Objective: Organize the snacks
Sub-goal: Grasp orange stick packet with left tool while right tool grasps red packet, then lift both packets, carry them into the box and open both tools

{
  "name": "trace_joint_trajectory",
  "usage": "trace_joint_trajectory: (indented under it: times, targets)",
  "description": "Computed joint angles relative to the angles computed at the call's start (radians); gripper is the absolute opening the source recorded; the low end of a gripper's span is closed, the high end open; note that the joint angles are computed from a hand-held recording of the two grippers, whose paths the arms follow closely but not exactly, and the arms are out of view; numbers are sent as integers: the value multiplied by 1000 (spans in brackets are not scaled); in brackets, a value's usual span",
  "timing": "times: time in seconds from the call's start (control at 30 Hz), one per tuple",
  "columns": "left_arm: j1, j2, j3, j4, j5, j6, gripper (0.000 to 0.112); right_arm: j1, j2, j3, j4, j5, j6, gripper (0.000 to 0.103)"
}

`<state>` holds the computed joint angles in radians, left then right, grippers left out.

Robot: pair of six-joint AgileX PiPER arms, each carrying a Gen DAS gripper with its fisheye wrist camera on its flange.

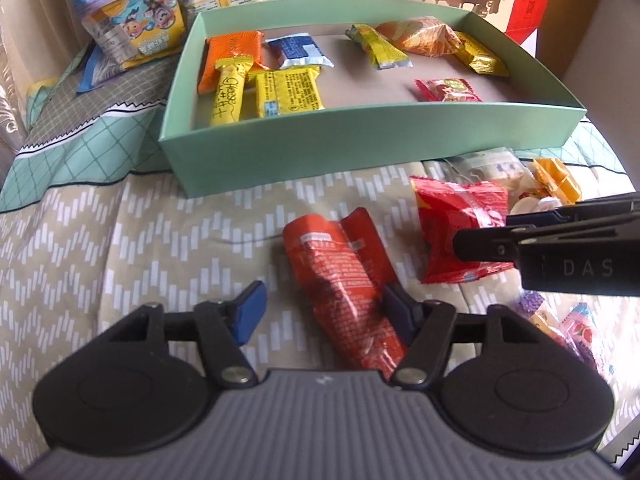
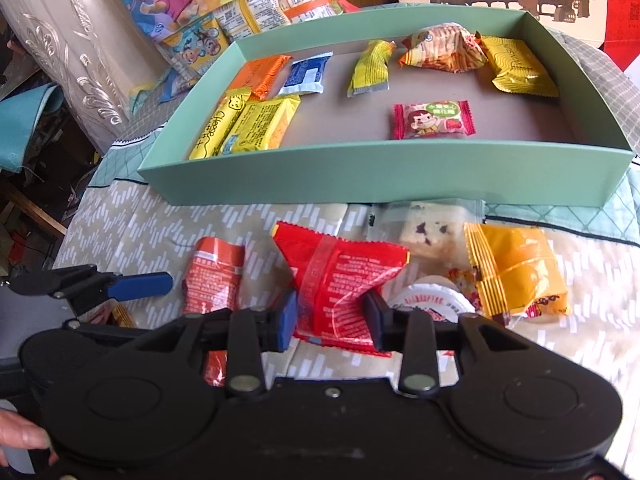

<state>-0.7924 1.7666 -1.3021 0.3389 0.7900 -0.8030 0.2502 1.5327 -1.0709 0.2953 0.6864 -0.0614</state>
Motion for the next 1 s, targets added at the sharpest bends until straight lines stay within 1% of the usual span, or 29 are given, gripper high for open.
trace_joint_trajectory:
  times: [0.03, 0.07, 0.1, 0.17, 0.4, 0.5, 0.57, 0.63, 0.67, 0.73, 0.8, 0.9, 0.93, 0.97, 1.0]
  targets:
    - [1, -8, 1, -26, -18, 26, 20, -1, -6, 1, 10, 6, -18, 31]
    - [-11, -6, -11, -12, -8, 13, 19, -5, -11, 1, 32, 17, -45, 29]
    - [-26, -3, -20, 20, 4, -6, 14, -9, -19, 2, 53, 27, -69, 28]
    - [-31, -5, -33, 18, 15, 4, 14, -13, -42, 7, 76, 45, -93, 25]
    - [-35, -45, -20, 3, 43, 19, 14, -59, -103, 19, 126, 86, -144, 25]
    - [-29, -45, -12, -23, 56, 44, 18, -78, -118, 21, 134, 95, -158, 24]
    - [-24, -38, -16, -49, 73, 72, 27, -87, -127, 26, 133, 99, -162, 24]
    - [-22, -34, -16, -72, 92, 83, 43, -90, -133, 32, 132, 99, -159, 24]
    - [-27, -36, -13, -65, 100, 80, 47, -92, -136, 34, 131, 100, -159, 24]
    - [-32, -41, -8, -70, 111, 82, 58, -98, -144, 41, 134, 100, -166, 24]
    - [-35, -38, -14, -76, 123, 83, 66, -105, -147, 43, 141, 102, -176, 24]
    - [-39, -19, -33, -94, 132, 106, 67, -110, -152, 50, 148, 100, -181, 24]
    - [-47, -17, -29, -94, 119, 110, 59, -109, -156, 53, 147, 98, -178, 24]
    - [-55, -25, -17, -87, 96, 112, 48, -110, -160, 56, 148, 96, -178, 24]
    - [-64, -28, -16, -86, 83, 115, 20, -113, -165, 60, 150, 96, -182, 24]
